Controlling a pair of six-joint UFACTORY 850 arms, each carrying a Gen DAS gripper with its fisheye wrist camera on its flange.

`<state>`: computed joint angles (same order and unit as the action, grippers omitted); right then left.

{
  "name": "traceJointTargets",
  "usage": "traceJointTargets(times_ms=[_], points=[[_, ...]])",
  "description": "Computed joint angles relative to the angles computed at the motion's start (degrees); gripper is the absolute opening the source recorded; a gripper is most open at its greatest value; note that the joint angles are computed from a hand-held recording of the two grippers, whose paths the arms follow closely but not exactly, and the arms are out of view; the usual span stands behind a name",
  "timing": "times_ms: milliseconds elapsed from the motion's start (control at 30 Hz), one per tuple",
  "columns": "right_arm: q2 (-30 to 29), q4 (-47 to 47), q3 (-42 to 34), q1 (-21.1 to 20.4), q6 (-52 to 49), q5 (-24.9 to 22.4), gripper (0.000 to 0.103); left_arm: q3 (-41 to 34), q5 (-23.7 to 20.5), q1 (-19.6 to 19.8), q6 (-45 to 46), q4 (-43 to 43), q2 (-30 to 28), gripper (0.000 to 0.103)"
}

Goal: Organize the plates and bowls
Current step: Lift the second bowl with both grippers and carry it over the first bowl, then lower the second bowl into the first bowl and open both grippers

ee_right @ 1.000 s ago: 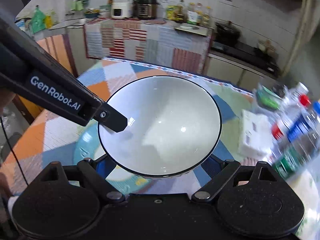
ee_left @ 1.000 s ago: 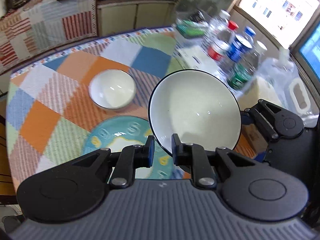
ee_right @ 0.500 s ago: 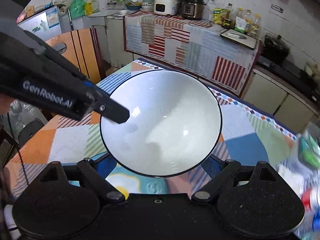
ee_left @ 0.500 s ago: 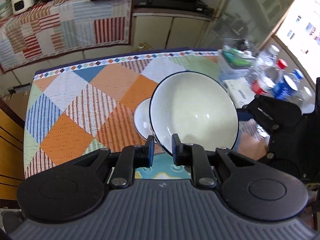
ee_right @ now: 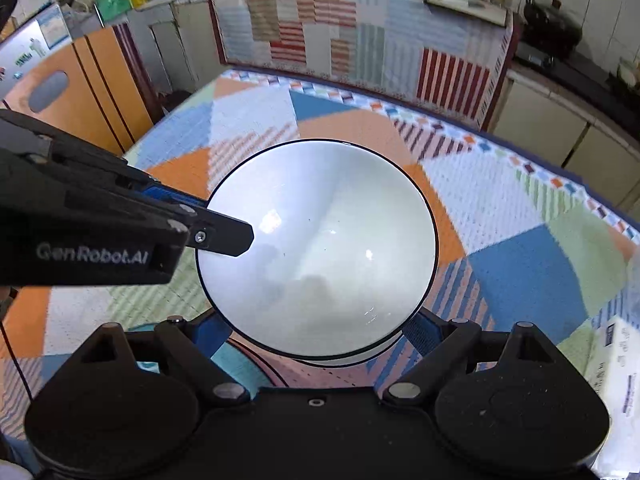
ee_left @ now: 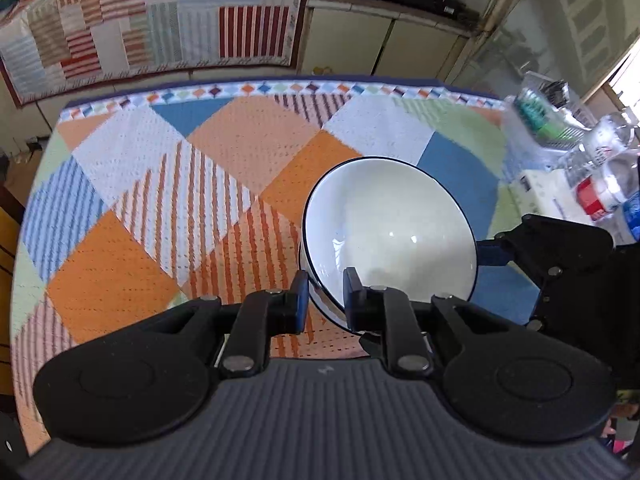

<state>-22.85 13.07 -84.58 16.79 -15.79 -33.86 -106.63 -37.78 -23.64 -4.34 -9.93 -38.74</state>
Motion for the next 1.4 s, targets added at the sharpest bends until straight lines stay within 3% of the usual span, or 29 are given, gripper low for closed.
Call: traceJointTargets(times_ms=[333,500,667,833,967,1100,1200,1400], points=[[-2.06,-3.20,-1.74,-0.37,0.25,-2.67,0.093,-2.26,-1.38,-0.84,-1.82,3.61,-2.81,0.017],[-1.26,-3.54,-0.24,-0.16,1.63,-0.41,0.093,-1.54,-0.67,-1.41,-4.02,6.61,-2.17,0.018],[2.07,1.84,2.52,-0.91,0.93,1.20,0.093,2.20,1.00,-1.35,-2.77,5.34,2.06,0.023],[7.64,1.03,7.20,-0.13,3.43,2.71,0.093,7.12,1.45,-1.91,-1.55,5.61,8.02,0.024],[12.67,-1.32,11.25,0.93,6.82,3.62,0.093,10.37,0.17,-2.77,-0.88,7.38,12.66,0.024],[17.52,-4.20,14.64,2.08,10.37,3.87,0.093,13.45,-2.00,-2.36,4.69,1.45,16.58,0.026],[20.79,-6.75,16.29,2.89,13.31,2.57,0.093,16.38,-2.98,-2.54,6.30,-0.39,19.68,0.026],[25.34,-15.90,17.25,5.16,25.78,-4.30,0.093,22.02,-4.44,-3.88,6.47,0.97,26.10,0.029]])
